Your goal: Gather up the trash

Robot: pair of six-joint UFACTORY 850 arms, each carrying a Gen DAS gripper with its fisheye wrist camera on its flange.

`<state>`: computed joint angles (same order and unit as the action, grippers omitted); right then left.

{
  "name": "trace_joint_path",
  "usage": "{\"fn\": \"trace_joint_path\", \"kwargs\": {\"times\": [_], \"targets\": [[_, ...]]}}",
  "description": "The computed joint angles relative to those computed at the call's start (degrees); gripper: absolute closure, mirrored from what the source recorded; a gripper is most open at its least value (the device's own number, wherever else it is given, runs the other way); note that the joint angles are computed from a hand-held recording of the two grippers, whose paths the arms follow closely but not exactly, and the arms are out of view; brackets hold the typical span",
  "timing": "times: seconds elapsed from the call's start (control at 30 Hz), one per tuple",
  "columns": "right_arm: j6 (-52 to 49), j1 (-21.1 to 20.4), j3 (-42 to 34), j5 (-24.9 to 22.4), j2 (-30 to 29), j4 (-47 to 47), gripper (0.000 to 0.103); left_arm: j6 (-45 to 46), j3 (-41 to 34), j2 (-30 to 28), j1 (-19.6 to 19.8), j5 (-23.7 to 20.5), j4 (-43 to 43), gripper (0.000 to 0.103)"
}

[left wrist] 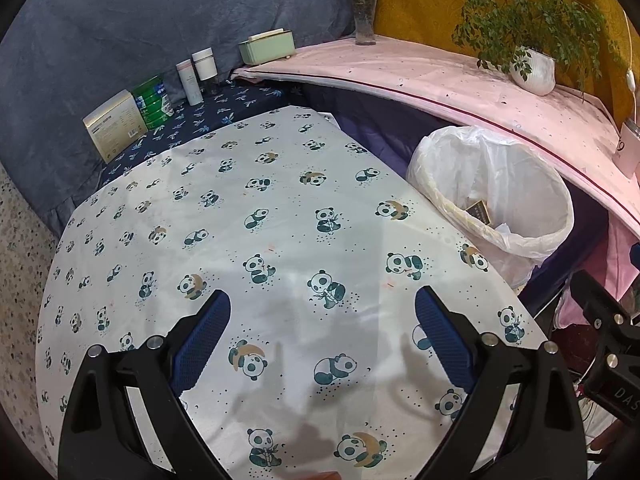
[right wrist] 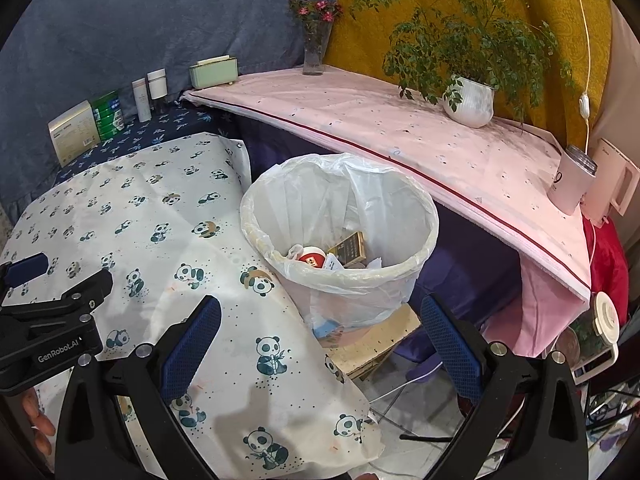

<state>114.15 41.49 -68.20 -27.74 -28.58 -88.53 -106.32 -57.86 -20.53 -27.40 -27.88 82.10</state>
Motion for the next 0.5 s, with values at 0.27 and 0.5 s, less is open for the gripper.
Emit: {"fn": "trace_joint_path", "kwargs": {"times": [0.27, 0.5], "targets": [[0.07, -0.88, -0.17, 0.54, -0.47, -0.21, 0.006, 1.13, -1.64, -1.52, -0.32, -0.10, -0.69, 0.014], [-0.22, -1.28, -0.44, 0.73, -0.87, -0.13, 0.006, 2.56, -3.13, -2.88, -0.54, -0.73, -1.98, 0.014]]}}
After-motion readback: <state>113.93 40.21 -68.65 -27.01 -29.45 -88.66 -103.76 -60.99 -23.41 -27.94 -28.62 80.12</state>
